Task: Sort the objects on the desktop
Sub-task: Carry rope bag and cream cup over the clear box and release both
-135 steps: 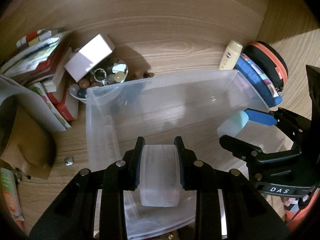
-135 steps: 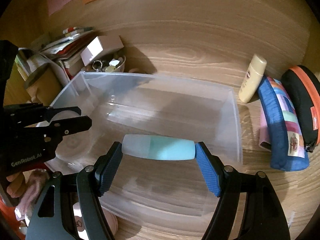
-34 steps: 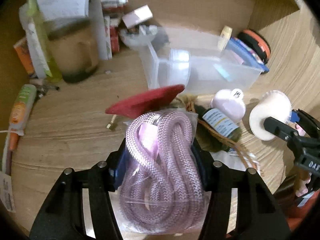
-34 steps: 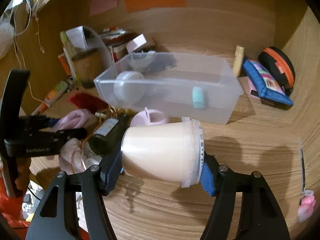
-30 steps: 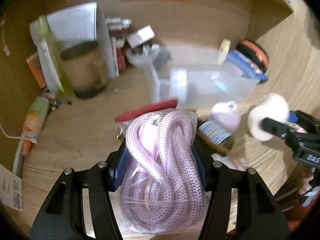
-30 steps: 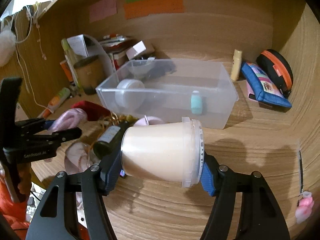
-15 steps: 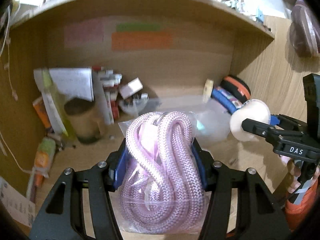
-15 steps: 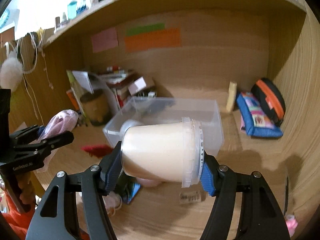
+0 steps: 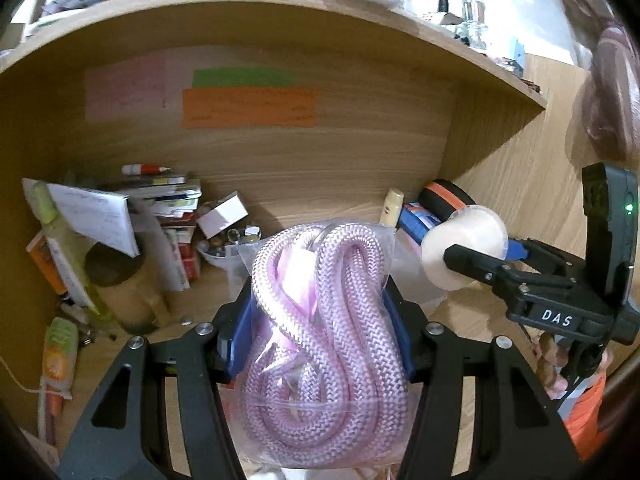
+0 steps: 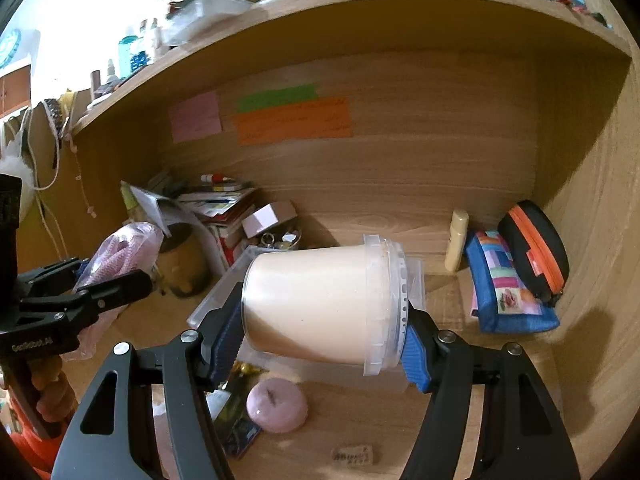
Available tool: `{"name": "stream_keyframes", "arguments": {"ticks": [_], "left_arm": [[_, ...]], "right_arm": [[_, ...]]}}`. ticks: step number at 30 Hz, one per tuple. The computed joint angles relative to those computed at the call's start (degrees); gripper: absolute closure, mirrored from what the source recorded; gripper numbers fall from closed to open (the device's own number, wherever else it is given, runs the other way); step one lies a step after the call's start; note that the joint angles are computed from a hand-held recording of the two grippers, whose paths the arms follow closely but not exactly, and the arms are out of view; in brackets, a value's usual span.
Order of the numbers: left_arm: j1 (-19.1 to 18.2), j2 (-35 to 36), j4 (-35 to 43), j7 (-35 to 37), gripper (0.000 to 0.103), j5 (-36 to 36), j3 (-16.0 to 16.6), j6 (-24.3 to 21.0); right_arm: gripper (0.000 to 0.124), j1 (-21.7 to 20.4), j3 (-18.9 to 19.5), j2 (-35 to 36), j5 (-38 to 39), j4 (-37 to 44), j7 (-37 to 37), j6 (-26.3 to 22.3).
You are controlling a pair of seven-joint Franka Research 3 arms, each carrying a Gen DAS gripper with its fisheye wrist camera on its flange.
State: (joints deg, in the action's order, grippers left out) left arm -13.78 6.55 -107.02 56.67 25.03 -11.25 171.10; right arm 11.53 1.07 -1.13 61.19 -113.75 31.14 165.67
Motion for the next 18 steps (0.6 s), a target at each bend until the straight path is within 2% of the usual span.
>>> {"name": "stream_keyframes", "arguments": {"ticks": [3, 8, 18], "left_arm": [[0.0, 3.5, 4.5, 2.0, 0.046, -1.5, -0.6, -2.5], [1.1, 10.1, 12.2, 9.5, 0.046, -9.0, -3.0, -7.6], [-0.7, 23.2, 28.8, 15.8, 0.046, -15.0, -3.3, -18.2]], "right_arm": [[0.060, -0.6, -0.1, 2.8, -3.3, 2.6, 3.4, -1.2], [0.060, -2.4, 0.3, 7.9, -9.5, 7.1, 9.5, -3.8], [0.060, -5.2, 2.1, 15.3, -19.3, 12.8, 18.0, -8.2]]}}
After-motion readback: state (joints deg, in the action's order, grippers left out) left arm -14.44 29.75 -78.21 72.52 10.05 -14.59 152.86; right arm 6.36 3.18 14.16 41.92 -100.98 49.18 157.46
